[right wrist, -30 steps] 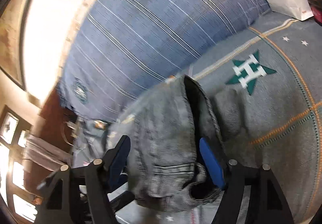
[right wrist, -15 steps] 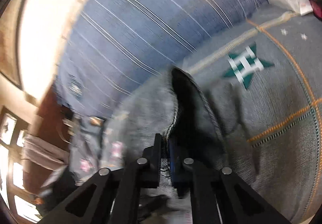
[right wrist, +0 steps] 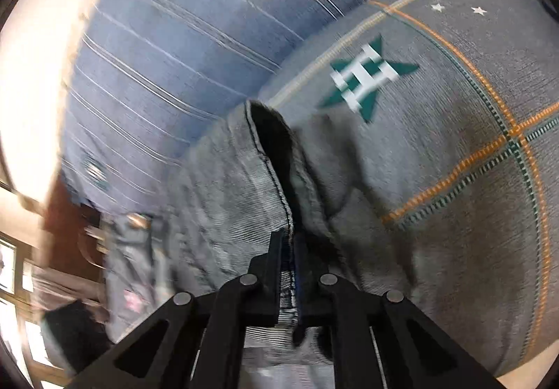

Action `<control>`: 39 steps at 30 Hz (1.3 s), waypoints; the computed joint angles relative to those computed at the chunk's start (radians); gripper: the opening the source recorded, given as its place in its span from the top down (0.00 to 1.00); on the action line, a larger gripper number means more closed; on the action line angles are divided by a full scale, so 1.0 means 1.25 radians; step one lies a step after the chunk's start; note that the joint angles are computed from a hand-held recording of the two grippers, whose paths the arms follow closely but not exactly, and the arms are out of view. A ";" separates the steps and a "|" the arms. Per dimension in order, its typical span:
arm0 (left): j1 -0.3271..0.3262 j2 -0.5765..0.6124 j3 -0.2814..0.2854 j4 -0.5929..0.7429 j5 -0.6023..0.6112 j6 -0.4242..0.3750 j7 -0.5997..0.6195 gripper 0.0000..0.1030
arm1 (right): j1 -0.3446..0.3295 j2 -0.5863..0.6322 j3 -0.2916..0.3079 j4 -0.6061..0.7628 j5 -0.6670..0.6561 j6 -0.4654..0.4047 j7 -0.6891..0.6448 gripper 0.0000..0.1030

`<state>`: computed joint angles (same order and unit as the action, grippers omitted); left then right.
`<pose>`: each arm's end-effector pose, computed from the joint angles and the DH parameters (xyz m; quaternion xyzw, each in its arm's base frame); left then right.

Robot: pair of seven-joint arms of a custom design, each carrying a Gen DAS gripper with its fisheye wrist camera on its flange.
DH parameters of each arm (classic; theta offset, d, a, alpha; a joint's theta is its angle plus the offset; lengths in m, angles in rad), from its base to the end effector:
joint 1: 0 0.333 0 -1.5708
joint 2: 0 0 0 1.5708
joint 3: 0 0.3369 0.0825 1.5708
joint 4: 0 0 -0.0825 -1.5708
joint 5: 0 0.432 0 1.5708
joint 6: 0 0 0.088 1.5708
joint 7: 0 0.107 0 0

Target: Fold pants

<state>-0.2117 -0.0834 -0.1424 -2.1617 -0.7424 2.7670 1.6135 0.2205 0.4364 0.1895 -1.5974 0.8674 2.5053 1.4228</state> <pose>0.5745 -0.1834 0.5011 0.7126 -0.5812 0.3928 0.0027 0.7126 0.2806 0.4312 -0.6187 0.6692 0.1562 0.3809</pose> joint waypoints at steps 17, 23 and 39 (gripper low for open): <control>0.145 0.173 -0.047 0.105 -0.310 -0.132 0.102 0.29 | 0.021 0.087 -0.028 0.100 -0.159 -0.008 0.124 0.19; 0.151 0.185 -0.055 0.103 -0.405 -0.130 0.150 0.31 | 0.019 0.165 -0.022 0.202 -0.193 -0.113 0.138 0.30; 0.091 -0.071 0.008 -0.048 -0.130 0.030 -0.012 0.77 | 0.018 0.024 0.065 0.072 0.011 -0.020 -0.149 0.75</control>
<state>-0.0984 -0.1726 -0.1318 -2.2222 -0.9048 2.8049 1.5980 0.2430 0.4663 0.2706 -1.5075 0.8810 2.4808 1.2361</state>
